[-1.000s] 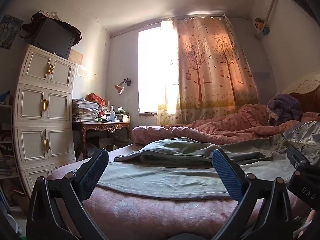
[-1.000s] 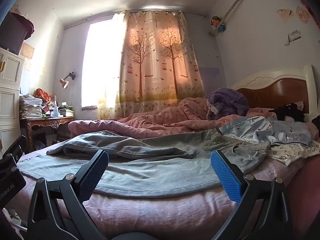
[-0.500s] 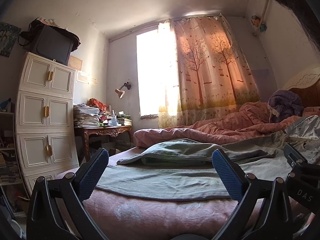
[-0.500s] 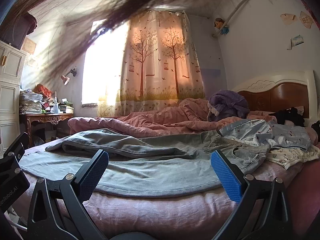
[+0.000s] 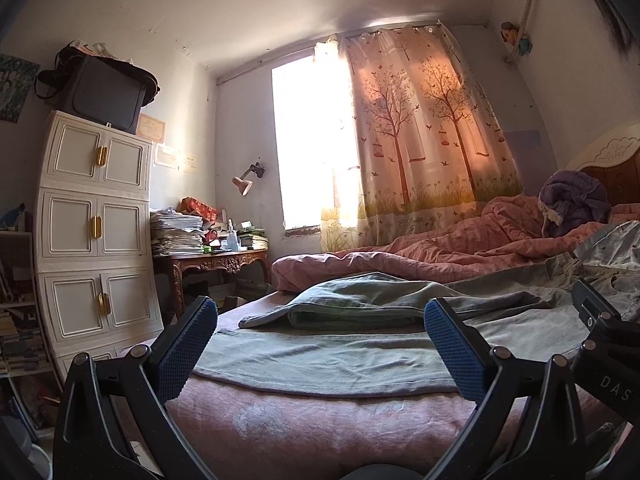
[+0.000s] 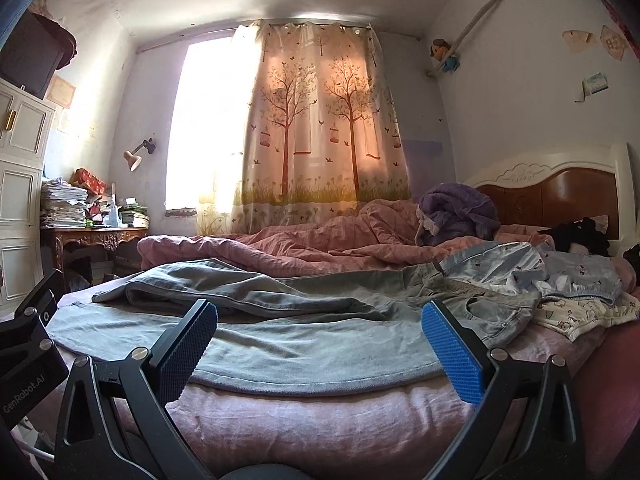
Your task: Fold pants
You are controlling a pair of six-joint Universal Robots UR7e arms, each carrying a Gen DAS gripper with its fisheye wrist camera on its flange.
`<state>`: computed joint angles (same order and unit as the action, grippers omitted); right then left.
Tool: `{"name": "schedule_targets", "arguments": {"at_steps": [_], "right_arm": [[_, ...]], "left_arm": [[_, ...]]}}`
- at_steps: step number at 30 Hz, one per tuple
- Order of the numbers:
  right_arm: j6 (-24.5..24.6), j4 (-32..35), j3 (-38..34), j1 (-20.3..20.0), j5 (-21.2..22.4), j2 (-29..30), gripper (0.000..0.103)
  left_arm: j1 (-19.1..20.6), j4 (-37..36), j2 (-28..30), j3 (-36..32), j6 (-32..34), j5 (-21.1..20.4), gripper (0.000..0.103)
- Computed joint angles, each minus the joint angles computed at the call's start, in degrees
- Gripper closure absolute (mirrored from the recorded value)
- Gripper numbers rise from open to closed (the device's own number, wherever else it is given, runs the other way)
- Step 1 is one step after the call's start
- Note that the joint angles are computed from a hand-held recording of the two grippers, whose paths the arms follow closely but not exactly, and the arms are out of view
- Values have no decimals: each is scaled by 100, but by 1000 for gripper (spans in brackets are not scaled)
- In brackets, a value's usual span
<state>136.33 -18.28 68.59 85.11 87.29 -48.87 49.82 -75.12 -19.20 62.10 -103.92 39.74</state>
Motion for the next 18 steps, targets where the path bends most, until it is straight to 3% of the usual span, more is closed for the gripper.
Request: {"name": "schedule_targets", "arguments": {"at_steps": [18], "right_arm": [[-46,395,-417,77,333,227,0]], "left_arm": [[31,316,-98,-61,-280,-254,0]]}}
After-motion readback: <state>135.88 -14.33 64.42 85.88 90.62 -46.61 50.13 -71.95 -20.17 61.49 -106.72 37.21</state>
